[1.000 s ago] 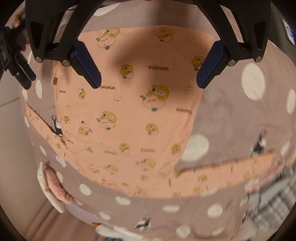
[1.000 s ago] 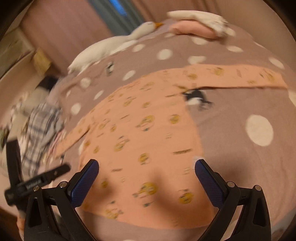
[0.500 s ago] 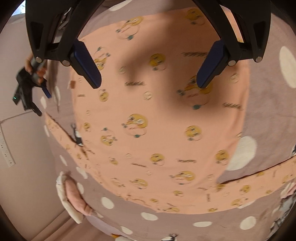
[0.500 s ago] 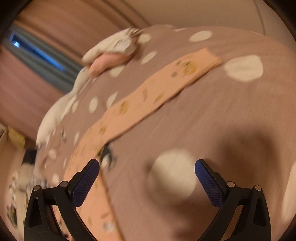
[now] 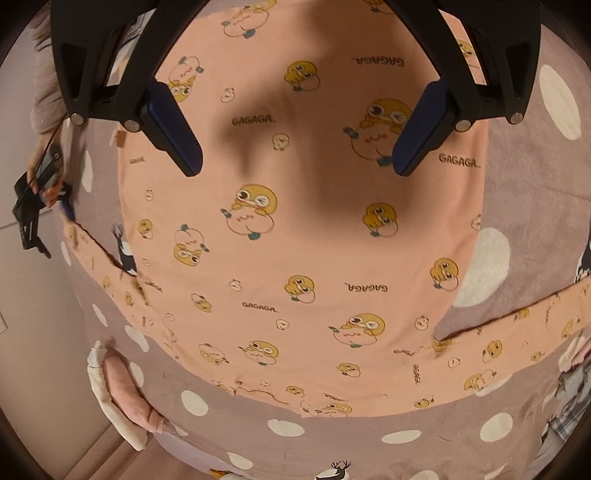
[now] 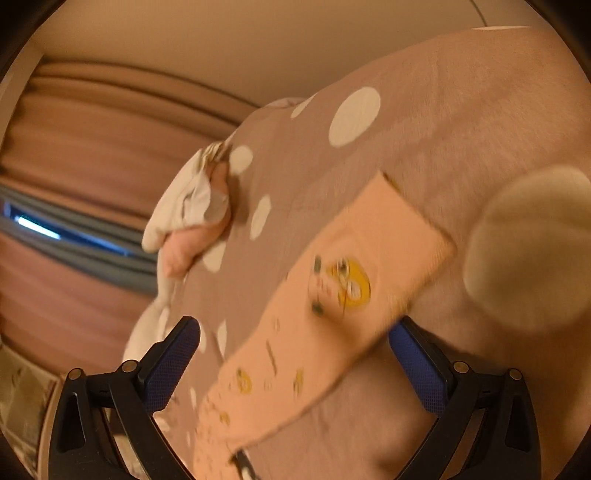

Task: Fold small clothes
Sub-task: 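Reach the right tool to a sleeve cuff and close on it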

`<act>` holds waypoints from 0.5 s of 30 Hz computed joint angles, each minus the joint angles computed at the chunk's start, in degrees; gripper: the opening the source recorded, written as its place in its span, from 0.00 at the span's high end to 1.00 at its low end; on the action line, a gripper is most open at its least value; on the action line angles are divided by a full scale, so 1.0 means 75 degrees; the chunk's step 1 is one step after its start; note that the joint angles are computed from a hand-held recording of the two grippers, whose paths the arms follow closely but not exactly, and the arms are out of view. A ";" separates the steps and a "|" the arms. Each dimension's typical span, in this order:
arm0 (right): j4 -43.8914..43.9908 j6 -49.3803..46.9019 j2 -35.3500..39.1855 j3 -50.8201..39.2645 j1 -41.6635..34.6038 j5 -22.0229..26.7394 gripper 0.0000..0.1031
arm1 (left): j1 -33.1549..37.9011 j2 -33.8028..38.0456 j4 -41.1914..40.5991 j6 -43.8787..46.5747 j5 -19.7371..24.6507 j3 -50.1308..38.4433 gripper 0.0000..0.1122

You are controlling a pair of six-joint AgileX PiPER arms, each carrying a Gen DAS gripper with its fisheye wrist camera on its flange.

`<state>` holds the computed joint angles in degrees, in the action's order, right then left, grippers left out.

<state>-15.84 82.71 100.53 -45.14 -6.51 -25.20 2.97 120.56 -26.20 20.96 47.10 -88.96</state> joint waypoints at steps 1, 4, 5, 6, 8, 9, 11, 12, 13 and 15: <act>0.0013 -0.0017 0.0033 -0.0037 -0.0046 -0.0015 0.02 | -0.0001 0.0050 0.0018 -0.0050 0.0031 -0.0077 0.09; 0.0051 0.0070 0.0111 -0.0108 -0.0205 0.0102 0.17 | -0.0025 0.0148 0.0030 -0.0124 0.0093 -0.0224 0.09; -0.0069 0.0254 0.0148 -0.0125 -0.0286 0.0152 0.28 | -0.0040 0.0156 0.0042 -0.0126 0.0079 -0.0235 0.09; -0.0318 0.0523 0.0224 -0.0210 -0.0375 0.0262 0.38 | -0.0049 0.0152 0.0051 -0.0128 0.0068 -0.0233 0.09; -0.0565 0.0817 0.0248 -0.0227 -0.0456 0.0439 0.51 | -0.0048 0.0165 0.0030 -0.0094 0.0083 -0.0259 0.09; -0.0636 0.0867 0.0225 -0.0151 -0.0500 0.0411 0.59 | -0.0047 0.0163 0.0012 -0.0074 0.0079 -0.0257 0.09; -0.0844 0.0972 0.0124 -0.0059 -0.0562 0.0618 0.74 | -0.0033 0.0156 0.0022 -0.0081 0.0072 -0.0253 0.09; -0.0837 0.0951 0.0068 -0.0032 -0.0542 0.0785 0.85 | -0.0030 0.0140 0.0013 -0.0078 0.0060 -0.0232 0.09; -0.0988 0.1074 -0.0008 0.0006 -0.0557 0.0929 0.88 | -0.0006 0.0117 -0.0009 -0.0050 0.0051 -0.0205 0.09; -0.1118 0.1047 -0.0075 -0.0058 -0.0507 0.1033 0.90 | 0.0032 0.0028 -0.0026 -0.0003 -0.0036 -0.0089 0.09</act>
